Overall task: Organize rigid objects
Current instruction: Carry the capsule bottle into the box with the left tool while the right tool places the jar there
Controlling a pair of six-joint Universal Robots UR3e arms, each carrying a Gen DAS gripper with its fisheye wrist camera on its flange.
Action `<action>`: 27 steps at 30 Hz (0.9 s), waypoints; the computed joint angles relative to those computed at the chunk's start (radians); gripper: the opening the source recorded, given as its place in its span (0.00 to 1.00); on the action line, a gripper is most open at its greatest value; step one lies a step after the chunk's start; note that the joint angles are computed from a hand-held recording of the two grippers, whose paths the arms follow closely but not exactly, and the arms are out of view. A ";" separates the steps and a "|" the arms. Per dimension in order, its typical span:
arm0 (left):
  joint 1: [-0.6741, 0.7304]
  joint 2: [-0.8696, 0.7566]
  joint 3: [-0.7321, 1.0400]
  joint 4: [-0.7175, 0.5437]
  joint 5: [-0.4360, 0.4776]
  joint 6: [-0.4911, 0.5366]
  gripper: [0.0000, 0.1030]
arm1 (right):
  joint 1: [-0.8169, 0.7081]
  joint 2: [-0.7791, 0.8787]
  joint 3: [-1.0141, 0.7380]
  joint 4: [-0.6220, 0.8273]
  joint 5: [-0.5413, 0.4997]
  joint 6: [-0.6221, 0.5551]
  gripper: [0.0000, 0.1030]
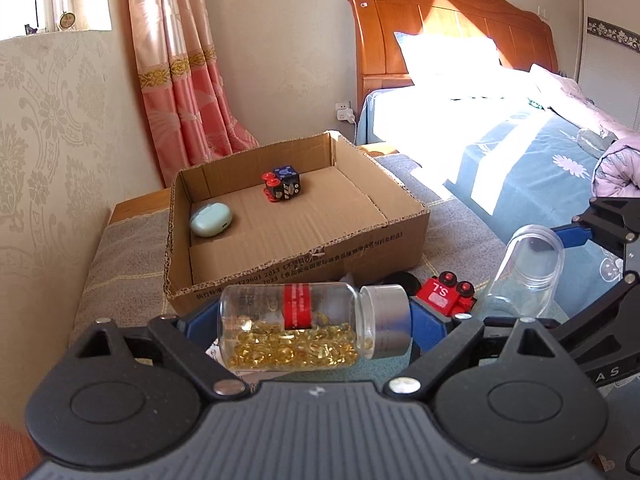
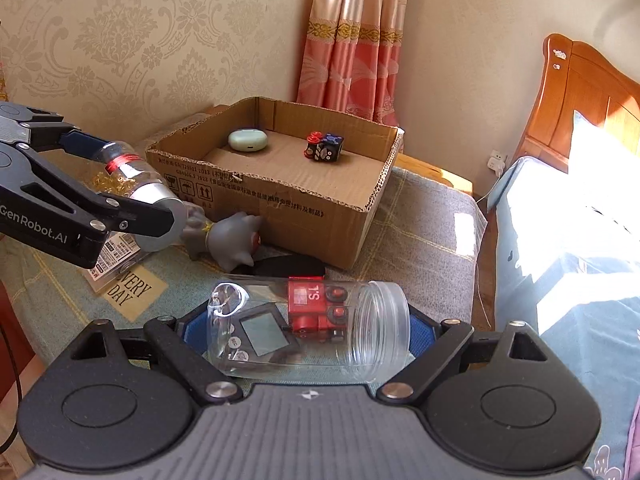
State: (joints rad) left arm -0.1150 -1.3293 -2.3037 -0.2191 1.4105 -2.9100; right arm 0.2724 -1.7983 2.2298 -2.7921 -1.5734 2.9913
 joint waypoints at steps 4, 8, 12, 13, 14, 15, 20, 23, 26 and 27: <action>-0.001 -0.098 0.097 0.046 0.026 0.000 0.91 | -0.016 0.053 -0.073 -0.022 0.015 -0.023 0.91; 0.013 -0.205 0.201 0.074 0.041 -0.010 0.91 | -0.014 0.112 -0.141 -0.041 0.006 -0.012 0.91; 0.031 -0.293 0.280 0.095 0.057 -0.032 0.91 | -0.011 0.161 -0.196 -0.047 0.006 -0.002 0.91; 0.033 -0.312 0.290 0.106 0.063 -0.042 0.91 | -0.005 0.172 -0.206 -0.051 0.002 0.001 0.91; 0.039 -0.339 0.302 0.128 0.069 -0.050 0.91 | 0.000 0.182 -0.215 -0.052 -0.002 0.004 0.91; 0.046 -0.362 0.300 0.158 0.076 -0.055 0.92 | 0.004 0.191 -0.226 -0.049 -0.004 0.005 0.91; 0.081 -0.339 0.224 0.187 0.052 -0.058 0.93 | 0.032 0.234 -0.270 -0.044 -0.030 0.008 0.91; 0.114 -0.258 0.118 0.206 0.014 -0.075 0.97 | 0.046 0.259 -0.306 -0.031 -0.044 0.010 0.91; 0.156 -0.162 0.013 0.205 -0.037 -0.071 0.98 | 0.058 0.293 -0.356 -0.017 -0.060 0.010 0.91; 0.158 -0.137 -0.006 0.193 -0.035 -0.071 0.98 | 0.059 0.306 -0.376 -0.011 -0.059 0.011 0.91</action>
State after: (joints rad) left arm 0.0433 -1.4668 -2.3096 -0.0261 1.3758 -2.9810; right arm 0.3310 -1.4923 1.8539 -2.8028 -1.6324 3.0018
